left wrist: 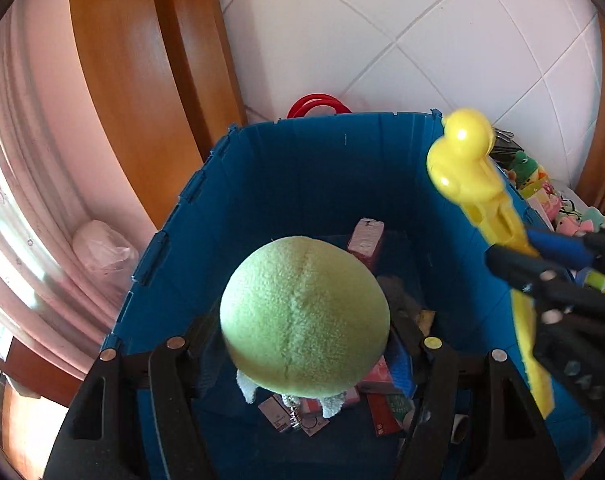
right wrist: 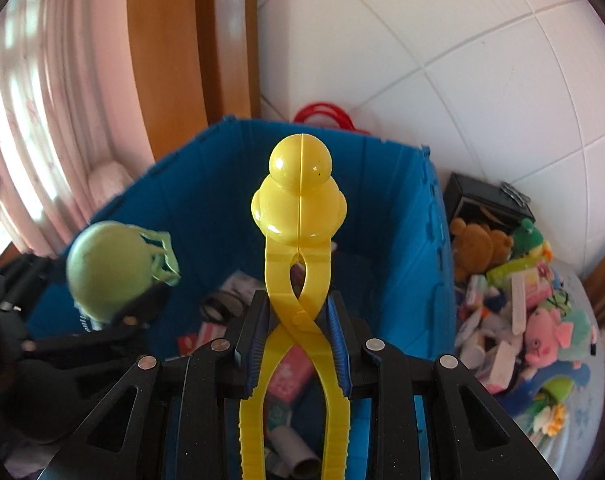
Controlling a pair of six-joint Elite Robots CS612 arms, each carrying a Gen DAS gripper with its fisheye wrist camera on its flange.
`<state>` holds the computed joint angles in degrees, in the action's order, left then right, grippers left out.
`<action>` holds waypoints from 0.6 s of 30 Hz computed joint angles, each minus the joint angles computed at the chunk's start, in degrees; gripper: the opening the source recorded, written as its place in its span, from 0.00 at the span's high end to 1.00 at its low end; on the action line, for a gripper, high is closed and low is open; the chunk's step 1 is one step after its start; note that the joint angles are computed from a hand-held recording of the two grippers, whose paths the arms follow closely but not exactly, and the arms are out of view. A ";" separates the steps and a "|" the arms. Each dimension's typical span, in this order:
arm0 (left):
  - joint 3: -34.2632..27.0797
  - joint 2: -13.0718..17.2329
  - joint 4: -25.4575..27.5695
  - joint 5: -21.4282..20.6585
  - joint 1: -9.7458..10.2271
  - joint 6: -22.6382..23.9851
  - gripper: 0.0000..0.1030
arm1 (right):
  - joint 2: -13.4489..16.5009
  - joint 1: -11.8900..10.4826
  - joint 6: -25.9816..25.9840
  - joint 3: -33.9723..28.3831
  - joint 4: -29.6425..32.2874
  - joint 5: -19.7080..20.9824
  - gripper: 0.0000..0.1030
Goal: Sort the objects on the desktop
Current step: 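Lift the green ball and yellow duck clip and carry them over the blue crate, then open both grippers to drop the ball and clip into the crate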
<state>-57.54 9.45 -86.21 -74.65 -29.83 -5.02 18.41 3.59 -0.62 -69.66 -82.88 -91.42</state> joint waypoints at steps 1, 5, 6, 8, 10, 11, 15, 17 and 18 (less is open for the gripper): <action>0.37 -0.04 -0.46 -1.11 0.32 0.20 0.35 | 0.14 0.18 0.09 0.26 0.36 -1.04 0.72; 0.50 0.22 -1.48 -2.79 0.83 0.01 0.35 | 0.55 0.74 0.50 0.50 0.76 -5.01 0.72; 0.43 0.33 -1.66 -3.15 0.91 -0.23 0.35 | 0.53 0.94 0.56 0.75 0.50 -6.18 0.72; -0.01 0.68 -1.96 -3.47 0.99 -0.46 0.33 | 0.58 1.30 0.37 0.97 -0.37 -8.19 0.72; -0.51 0.91 -2.09 -3.53 1.03 -0.96 0.31 | 0.93 1.32 0.09 1.10 -1.73 -9.74 0.72; -0.80 1.12 -2.23 -3.56 1.06 -1.07 0.31 | 0.96 1.48 0.20 1.15 -2.26 -10.22 0.70; -1.79 1.57 -2.95 -1.46 0.51 -1.14 0.30 | 1.27 2.09 -0.02 0.49 -4.31 -14.52 0.29; -1.99 1.59 -3.15 -1.80 0.69 -1.81 0.30 | 1.59 2.12 -0.23 -0.24 -5.35 -15.20 0.20; -2.19 1.65 -3.26 -1.94 0.79 -2.24 0.30 | 1.71 2.07 0.03 -0.67 -5.49 -15.19 0.09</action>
